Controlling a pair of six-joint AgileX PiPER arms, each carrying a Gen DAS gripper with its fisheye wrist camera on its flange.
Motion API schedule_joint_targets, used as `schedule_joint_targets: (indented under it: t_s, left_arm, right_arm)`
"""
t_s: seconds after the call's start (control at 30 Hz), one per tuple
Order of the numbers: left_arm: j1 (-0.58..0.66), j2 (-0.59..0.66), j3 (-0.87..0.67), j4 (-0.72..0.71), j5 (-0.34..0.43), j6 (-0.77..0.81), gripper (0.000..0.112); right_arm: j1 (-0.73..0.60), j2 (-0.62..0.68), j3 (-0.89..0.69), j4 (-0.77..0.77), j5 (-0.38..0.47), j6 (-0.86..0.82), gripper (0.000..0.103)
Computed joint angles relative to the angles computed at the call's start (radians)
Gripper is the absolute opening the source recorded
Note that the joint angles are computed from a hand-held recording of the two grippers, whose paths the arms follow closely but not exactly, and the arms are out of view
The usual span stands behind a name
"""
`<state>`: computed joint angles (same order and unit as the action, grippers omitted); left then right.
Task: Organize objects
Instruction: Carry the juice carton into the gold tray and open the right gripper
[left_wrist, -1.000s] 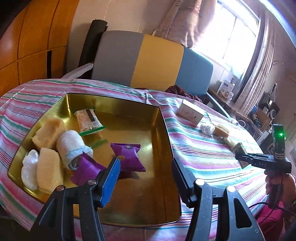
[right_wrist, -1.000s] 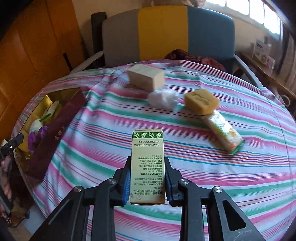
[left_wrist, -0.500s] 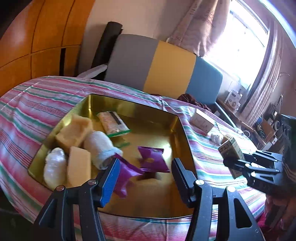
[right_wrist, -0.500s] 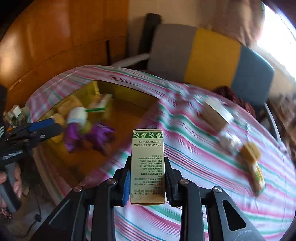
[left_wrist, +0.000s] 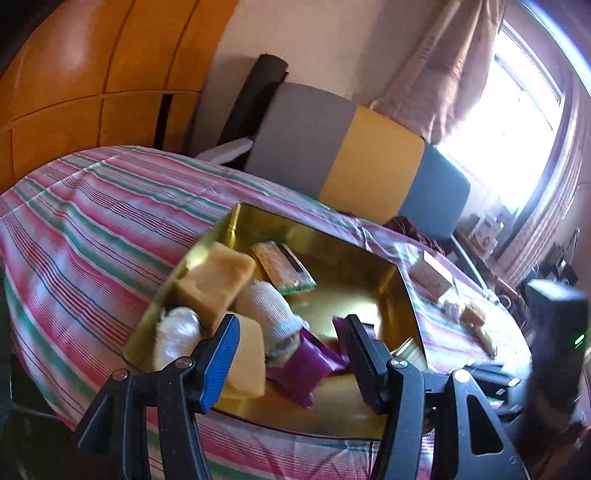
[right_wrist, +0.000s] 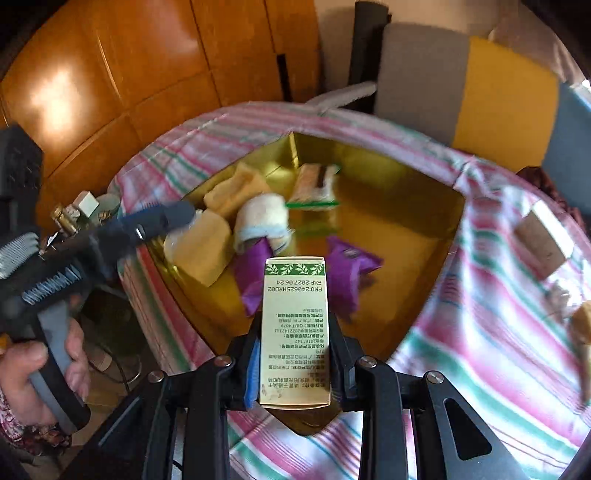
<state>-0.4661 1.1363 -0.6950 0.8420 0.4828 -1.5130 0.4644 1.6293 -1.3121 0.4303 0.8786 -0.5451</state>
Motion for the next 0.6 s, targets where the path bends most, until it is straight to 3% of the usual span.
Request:
schedule_joint_targets:
  t_s: [0.47, 0.6]
  left_arm:
    - [0.040, -0.012, 0.000, -0.056, -0.024, 0.048, 0.059]
    - [0.021, -0.002, -0.003, -0.044, -0.020, 0.038, 0.059]
  right_arm:
    - [0.063, 0.063, -0.030, -0.075, -0.005, 0.083, 0.031]
    - [0.045, 0.047, -0.012, -0.033, -0.019, 0.058, 0.037]
